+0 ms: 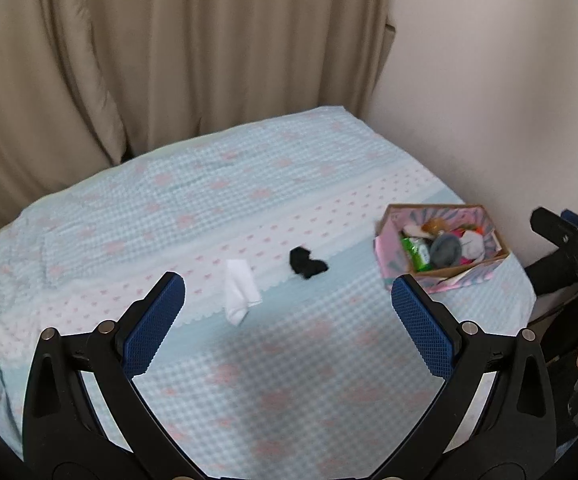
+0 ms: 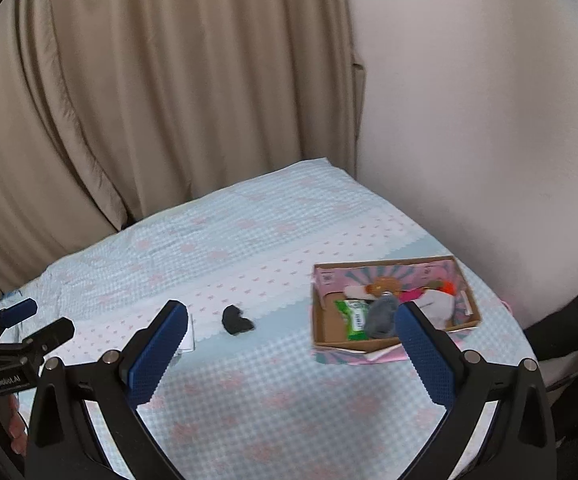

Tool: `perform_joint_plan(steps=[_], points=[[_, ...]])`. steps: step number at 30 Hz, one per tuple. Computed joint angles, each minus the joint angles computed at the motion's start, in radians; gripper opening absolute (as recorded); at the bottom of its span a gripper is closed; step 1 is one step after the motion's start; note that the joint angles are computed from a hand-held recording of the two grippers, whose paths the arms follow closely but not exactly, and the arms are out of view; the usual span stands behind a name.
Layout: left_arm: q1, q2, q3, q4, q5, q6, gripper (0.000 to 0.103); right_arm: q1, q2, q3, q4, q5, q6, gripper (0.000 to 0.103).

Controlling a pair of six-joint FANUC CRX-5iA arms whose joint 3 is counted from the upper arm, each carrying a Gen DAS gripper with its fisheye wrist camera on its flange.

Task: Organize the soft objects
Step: 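Move both tools back toward the black sock and white wipe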

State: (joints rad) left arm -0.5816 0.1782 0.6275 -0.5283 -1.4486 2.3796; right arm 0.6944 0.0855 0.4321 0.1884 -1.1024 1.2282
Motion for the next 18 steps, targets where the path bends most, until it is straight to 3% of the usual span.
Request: perform_joint_plan(steps=[10,18], points=[[0.135,-0.072,-0.364,0.078,0.295,0.037,0.103,0.083,0.107,-0.085,-0.021,0.137,0.039,0.103],[0.241,0.008,-0.521,0.141,0.553,0.064,0.096,0.085,0.245,-0.124,-0.054,0.279,0.056,0.103]])
